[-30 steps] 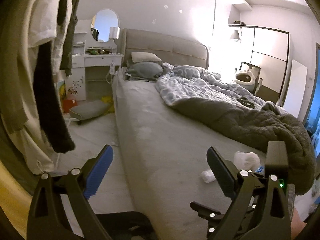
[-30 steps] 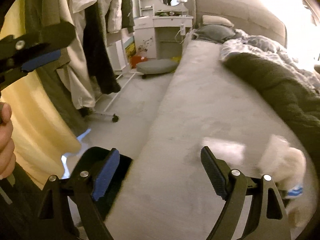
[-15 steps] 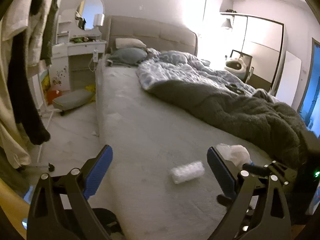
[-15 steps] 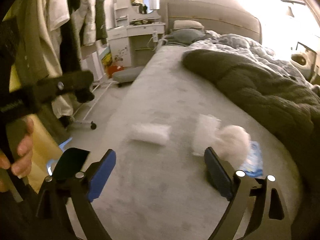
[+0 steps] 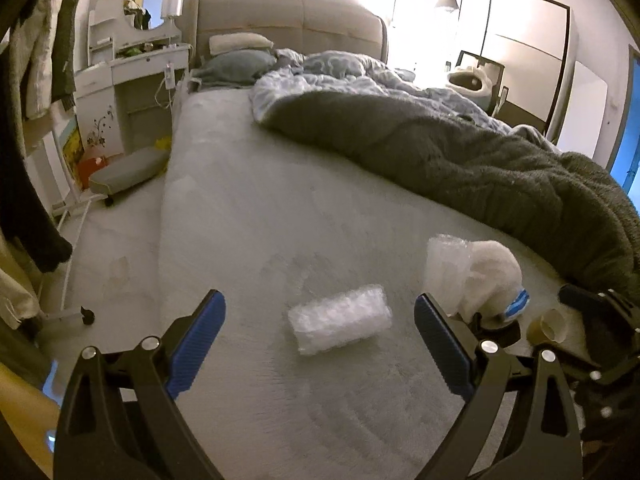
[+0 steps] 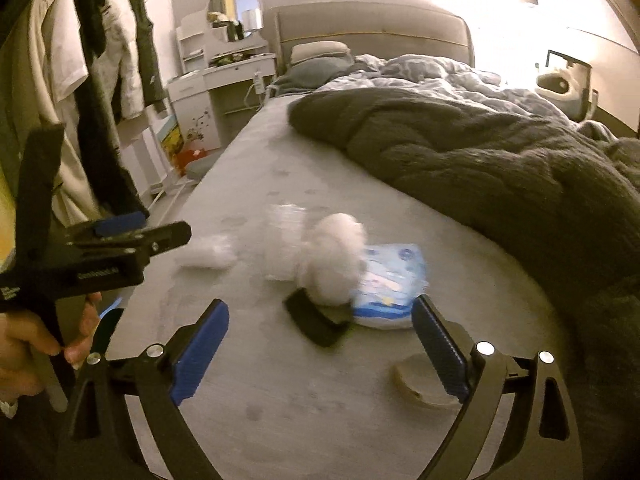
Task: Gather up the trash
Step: 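Grasp the bubble wrap with the left tool while the right tool grasps the paper cup rim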
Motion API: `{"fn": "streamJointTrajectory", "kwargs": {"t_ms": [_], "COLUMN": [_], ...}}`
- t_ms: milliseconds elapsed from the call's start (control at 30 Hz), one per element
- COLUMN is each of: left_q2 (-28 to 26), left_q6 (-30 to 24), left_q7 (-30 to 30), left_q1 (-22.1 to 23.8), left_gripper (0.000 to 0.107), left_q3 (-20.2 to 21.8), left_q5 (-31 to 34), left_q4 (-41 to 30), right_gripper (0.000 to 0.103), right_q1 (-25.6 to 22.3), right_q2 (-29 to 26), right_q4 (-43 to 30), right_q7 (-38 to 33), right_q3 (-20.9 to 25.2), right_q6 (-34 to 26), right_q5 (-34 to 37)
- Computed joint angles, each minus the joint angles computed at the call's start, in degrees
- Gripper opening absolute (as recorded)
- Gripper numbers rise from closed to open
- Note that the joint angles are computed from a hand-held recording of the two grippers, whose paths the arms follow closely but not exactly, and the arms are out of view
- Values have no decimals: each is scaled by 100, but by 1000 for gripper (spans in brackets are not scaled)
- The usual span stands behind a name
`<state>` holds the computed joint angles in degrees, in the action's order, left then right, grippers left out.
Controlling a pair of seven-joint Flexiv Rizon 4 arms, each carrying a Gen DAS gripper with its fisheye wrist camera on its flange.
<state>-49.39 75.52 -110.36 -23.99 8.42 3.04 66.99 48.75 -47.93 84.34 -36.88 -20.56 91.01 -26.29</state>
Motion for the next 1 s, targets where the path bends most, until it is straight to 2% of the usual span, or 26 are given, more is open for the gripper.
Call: {"fn": "streamJointTrajectory", "kwargs": {"t_ms": [167, 333, 533, 767, 900, 1000], "left_q2": [-324, -587, -777, -943, -894, -849], "left_q6": [-409, -805, -1228, -1619, -1483, -1291], "left_q7": [67, -114, -260, -325, -333, -320], "left_q1": [-28, -10, 11, 80, 117, 112], "left_gripper": [97, 97, 94, 73, 69, 69], "left_q3": [10, 23, -30, -128, -192, -203], "left_q5": [6, 39, 168, 247, 282, 307], "left_q4": [-524, -1003, -1388, -1687, -1595, -1513], "right_gripper": [95, 95, 95, 95, 94, 83], "right_q1": [0, 133, 108, -77, -240, -506], "right_q2": [82, 147, 201, 186, 182, 181], "right_q4": [251, 572, 819, 758, 690, 581], "right_q7": [69, 147, 161, 27, 11, -35], "right_q3": [-92, -363, -406, -165, 32, 402], "right_q6": [46, 120, 134, 23, 32, -137], "right_q5": [107, 212, 381, 339, 350, 361]}}
